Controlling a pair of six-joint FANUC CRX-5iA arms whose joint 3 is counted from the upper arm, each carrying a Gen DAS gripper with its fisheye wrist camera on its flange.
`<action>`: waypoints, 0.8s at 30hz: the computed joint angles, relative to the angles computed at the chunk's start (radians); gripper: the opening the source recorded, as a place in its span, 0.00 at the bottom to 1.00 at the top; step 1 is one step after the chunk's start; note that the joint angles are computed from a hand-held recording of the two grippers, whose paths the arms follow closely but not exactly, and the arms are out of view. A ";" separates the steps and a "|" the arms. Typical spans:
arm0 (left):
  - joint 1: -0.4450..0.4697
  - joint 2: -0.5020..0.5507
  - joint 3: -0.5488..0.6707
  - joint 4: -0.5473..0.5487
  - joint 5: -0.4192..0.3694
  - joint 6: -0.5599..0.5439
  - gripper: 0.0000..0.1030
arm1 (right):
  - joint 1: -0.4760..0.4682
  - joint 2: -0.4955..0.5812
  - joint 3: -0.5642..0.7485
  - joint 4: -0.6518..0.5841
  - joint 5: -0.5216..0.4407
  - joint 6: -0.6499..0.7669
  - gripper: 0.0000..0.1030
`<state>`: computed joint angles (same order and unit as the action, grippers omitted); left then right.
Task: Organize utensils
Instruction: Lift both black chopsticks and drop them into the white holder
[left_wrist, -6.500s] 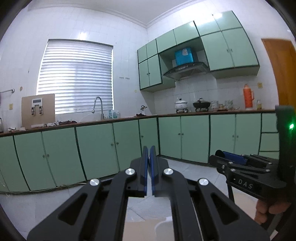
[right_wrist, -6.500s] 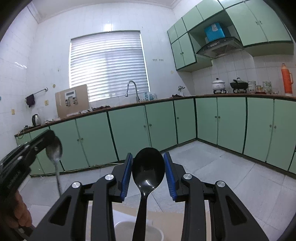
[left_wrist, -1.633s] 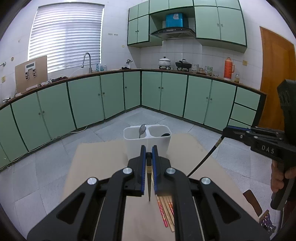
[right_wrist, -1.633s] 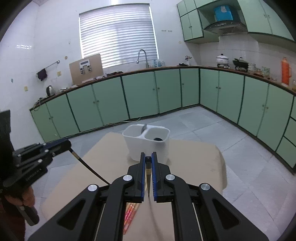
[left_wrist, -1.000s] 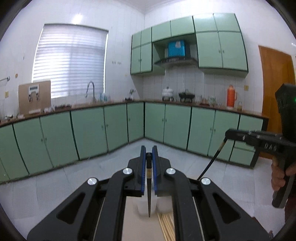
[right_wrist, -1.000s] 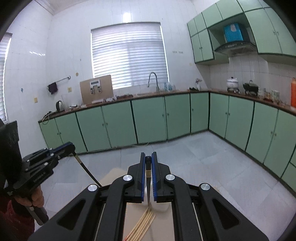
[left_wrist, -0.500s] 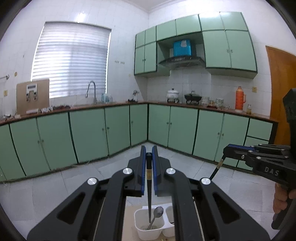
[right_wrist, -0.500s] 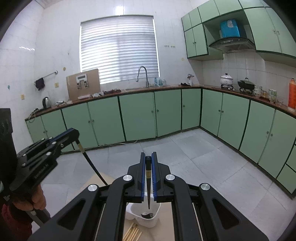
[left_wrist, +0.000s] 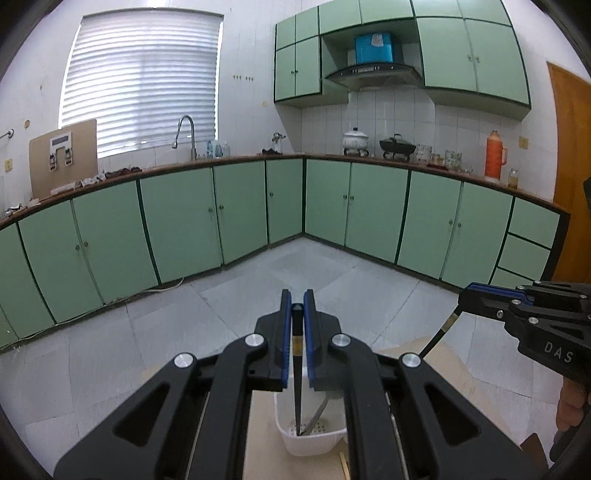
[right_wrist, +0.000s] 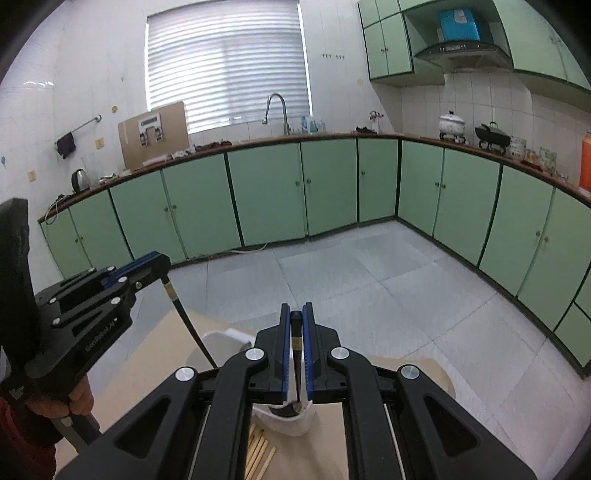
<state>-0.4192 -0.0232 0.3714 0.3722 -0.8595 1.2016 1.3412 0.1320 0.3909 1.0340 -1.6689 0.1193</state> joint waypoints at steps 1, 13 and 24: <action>0.004 -0.004 -0.007 0.006 -0.002 -0.004 0.08 | 0.004 -0.002 -0.003 -0.004 -0.003 -0.003 0.07; 0.063 -0.136 -0.157 0.080 0.049 -0.041 0.52 | 0.090 -0.004 -0.031 0.092 -0.111 -0.083 0.42; 0.112 -0.373 -0.422 0.123 0.061 -0.115 0.75 | 0.225 0.094 -0.043 0.168 -0.263 -0.178 0.73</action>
<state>-0.3070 -0.3958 -0.0511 0.4953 -0.7986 1.0865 1.5659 0.2264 0.3479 1.2022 -1.9316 -0.0590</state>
